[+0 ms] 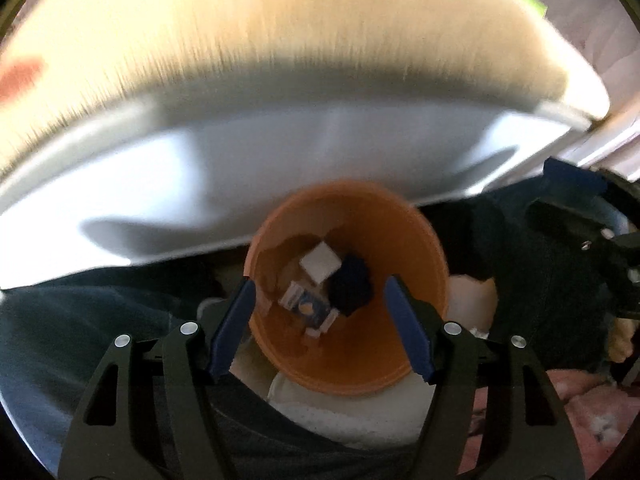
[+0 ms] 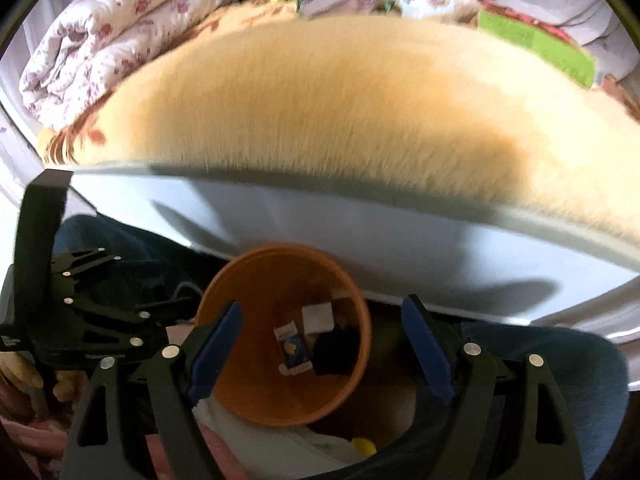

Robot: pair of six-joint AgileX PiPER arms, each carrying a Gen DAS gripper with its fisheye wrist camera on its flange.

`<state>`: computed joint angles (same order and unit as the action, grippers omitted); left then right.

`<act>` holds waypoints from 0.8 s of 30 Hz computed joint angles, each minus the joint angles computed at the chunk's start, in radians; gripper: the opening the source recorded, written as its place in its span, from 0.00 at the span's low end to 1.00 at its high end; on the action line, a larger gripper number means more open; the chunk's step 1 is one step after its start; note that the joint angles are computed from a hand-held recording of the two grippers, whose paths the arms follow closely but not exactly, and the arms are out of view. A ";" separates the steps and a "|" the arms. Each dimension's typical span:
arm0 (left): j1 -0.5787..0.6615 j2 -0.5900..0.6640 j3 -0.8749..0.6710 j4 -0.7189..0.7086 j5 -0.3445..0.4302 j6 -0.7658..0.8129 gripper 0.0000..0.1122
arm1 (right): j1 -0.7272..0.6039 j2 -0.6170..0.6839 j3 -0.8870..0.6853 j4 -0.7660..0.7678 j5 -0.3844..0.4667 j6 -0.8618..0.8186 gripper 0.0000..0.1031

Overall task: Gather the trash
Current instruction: 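Raise both tools back over the bed, then grasp the pink-green panda snack bag with the left gripper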

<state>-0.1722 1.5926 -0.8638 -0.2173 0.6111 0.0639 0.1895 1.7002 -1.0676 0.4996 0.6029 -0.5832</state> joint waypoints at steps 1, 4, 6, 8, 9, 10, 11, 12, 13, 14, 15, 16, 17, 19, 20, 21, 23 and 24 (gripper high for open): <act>0.006 -0.016 -0.013 -0.013 0.003 0.008 0.59 | -0.008 -0.013 -0.003 0.010 0.001 -0.007 0.78; 0.040 -0.061 -0.074 -0.085 0.010 0.074 0.59 | -0.030 -0.044 -0.015 0.031 0.003 -0.026 0.81; 0.049 -0.068 -0.139 -0.115 0.004 0.106 0.63 | -0.032 -0.056 -0.015 0.046 -0.006 -0.037 0.82; 0.038 -0.055 -0.214 -0.092 -0.033 0.091 0.70 | -0.045 -0.064 -0.021 0.061 -0.004 -0.051 0.82; 0.031 -0.044 -0.243 -0.083 -0.043 0.083 0.70 | -0.051 -0.068 -0.024 0.069 -0.003 -0.056 0.82; 0.033 -0.023 -0.281 -0.091 -0.048 0.096 0.70 | -0.056 -0.070 -0.024 0.078 -0.004 -0.060 0.82; 0.035 0.013 -0.336 -0.103 -0.046 0.108 0.71 | -0.058 -0.071 -0.022 0.088 -0.007 -0.066 0.83; 0.040 0.060 -0.400 -0.129 -0.030 0.130 0.71 | -0.065 -0.072 -0.022 0.101 -0.004 -0.076 0.83; 0.045 0.095 -0.451 -0.149 -0.012 0.147 0.71 | -0.069 -0.075 -0.018 0.109 -0.005 -0.082 0.83; 0.044 0.161 -0.541 -0.133 0.013 0.125 0.71 | -0.069 -0.076 -0.017 0.112 -0.007 -0.081 0.83; 0.043 0.198 -0.592 -0.120 0.025 0.110 0.71 | -0.072 -0.076 -0.018 0.118 -0.006 -0.086 0.83; 0.042 0.225 -0.626 -0.113 0.028 0.102 0.71 | -0.078 -0.078 -0.014 0.130 -0.004 -0.098 0.83; 0.034 0.269 -0.689 -0.079 0.029 0.059 0.71 | -0.083 -0.078 -0.013 0.138 -0.004 -0.106 0.83; 0.026 0.339 -0.792 -0.037 0.045 0.000 0.71 | -0.089 -0.079 -0.011 0.142 -0.006 -0.108 0.83; 0.029 0.388 -0.867 -0.031 0.071 -0.021 0.71 | -0.093 -0.079 -0.008 0.147 -0.007 -0.113 0.83; 0.031 0.439 -0.945 -0.024 0.099 -0.049 0.71 | -0.097 -0.076 -0.009 0.149 -0.007 -0.115 0.83; 0.029 0.527 -1.083 0.009 0.153 -0.104 0.71 | -0.105 -0.066 -0.014 0.151 -0.008 -0.119 0.82; 0.025 0.576 -1.164 0.035 0.192 -0.129 0.71 | -0.108 -0.060 -0.019 0.154 -0.005 -0.118 0.83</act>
